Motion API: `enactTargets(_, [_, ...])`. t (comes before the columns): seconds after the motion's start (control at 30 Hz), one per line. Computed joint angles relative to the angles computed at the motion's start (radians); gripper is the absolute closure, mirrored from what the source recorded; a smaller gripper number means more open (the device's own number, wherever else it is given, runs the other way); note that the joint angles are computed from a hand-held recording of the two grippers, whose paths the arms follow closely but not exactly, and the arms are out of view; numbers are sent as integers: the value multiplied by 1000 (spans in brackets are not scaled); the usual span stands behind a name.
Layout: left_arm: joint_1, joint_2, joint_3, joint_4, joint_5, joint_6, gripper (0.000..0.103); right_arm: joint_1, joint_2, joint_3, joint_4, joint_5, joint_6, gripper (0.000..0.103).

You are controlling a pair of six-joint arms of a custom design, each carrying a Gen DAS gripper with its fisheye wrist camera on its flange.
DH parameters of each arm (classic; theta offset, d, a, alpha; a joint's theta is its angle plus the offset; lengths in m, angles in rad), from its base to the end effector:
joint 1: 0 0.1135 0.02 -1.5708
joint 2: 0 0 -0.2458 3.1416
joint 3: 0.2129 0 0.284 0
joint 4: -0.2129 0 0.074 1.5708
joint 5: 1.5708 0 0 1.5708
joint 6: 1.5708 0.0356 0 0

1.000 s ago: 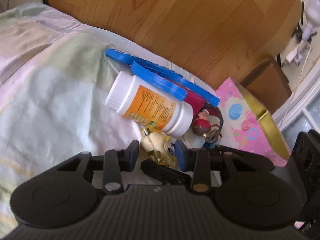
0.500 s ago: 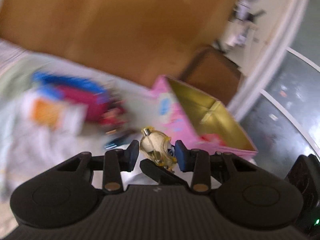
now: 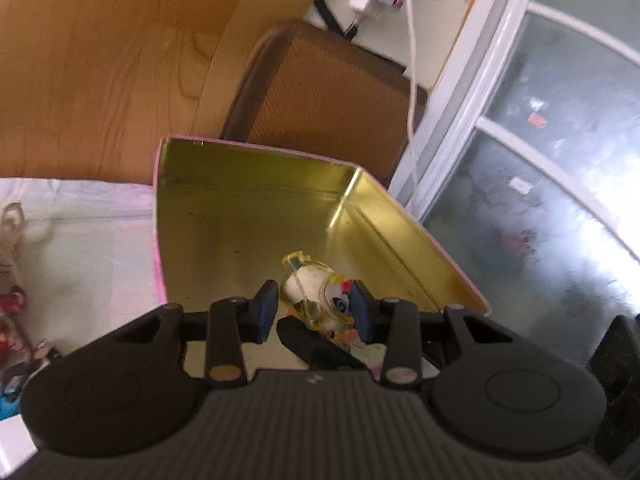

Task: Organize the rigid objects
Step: 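Carry the yellow toy figure into the pink tin and release it, then grasp the white charger plug with the right tool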

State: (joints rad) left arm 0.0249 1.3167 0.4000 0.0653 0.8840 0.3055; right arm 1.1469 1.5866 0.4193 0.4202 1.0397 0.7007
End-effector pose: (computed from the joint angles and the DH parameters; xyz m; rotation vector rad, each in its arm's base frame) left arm 0.2390 -0.0216 0.0950 0.6829 2.0858 -0.8750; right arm 0.1331 0.2203 0.0650 0.0421 1.9217 0.0066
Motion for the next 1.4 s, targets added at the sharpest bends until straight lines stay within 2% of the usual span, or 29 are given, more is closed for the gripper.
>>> enactTargets(0.1, [-40, 40, -8, 75, -72, -40, 60, -40, 37, -41, 136, -42, -11, 62])
enactTargets(0.2, [-49, 57, -20, 117, -109, -51, 60, -26, 76, -22, 146, -29, 13, 58])
enactTargets(0.3, [13, 10, -53, 116, -56, -44, 59, -1, 87, -19, 171, 2, 22, 57])
enactTargets(0.4, [131, -70, -75, 35, 34, 25, 59, 32, 98, -5, 191, 36, 23, 57])
enactTargets(0.5, [315, -115, -52, -132, 152, 179, 59, 59, 105, -9, 250, 75, 3, 57])
enactTargets(0.53, [402, -101, -18, -231, 203, 272, 59, 72, 104, -9, 268, 92, 0, 57])
enactTargets(0.63, [682, 53, 161, -594, 312, 654, 59, 108, 107, -7, 376, 97, -80, 57])
enactTargets(0.7, [842, 192, 295, -784, 329, 877, 59, 134, 120, 20, 393, 78, -125, 57])
enactTargets(0.8, [1029, 357, 463, -892, 313, 1022, 59, 163, 160, 113, 312, 13, -136, 57])
enactTargets(0.9, [1190, 496, 614, -871, 293, 1043, 59, 160, 231, 224, 218, -85, -121, 56])
enactTargets(1.0, [1306, 595, 731, -767, 257, 976, 59, 160, 308, 348, 84, -170, -74, 56])
enactTargets(1.07, [1370, 639, 766, -606, 230, 877, 58, 159, 356, 425, 16, -205, -60, 51])
enactTargets(1.13, [1413, 708, 839, -539, 201, 800, 58, 156, 394, 490, -40, -225, -57, 44])
enactTargets(1.17, [1424, 745, 884, -560, 190, 780, 59, 148, 406, 520, -74, -235, -58, 42])
enactTargets(1.2, [1429, 783, 935, -618, 188, 784, 59, 148, 424, 560, -123, -239, -49, 35])
enactTargets(1.23, [1430, 819, 982, -701, 193, 814, 59, 142, 448, 610, -188, -249, -40, 27])
enactTargets(1.27, [1423, 840, 1005, -784, 201, 860, 59, 132, 472, 651, -237, -257, -32, 26])
enactTargets(1.3, [1409, 833, 987, -840, 208, 905, 59, 128, 495, 689, -289, -263, -20, 28])
enactTargets(1.37, [1363, 836, 967, -984, 213, 1023, 59, 117, 538, 773, -432, -276, 30, 43])
enactTargets(1.4, [1338, 841, 960, -1070, 206, 1092, 59, 119, 535, 770, -456, -268, 61, 53])
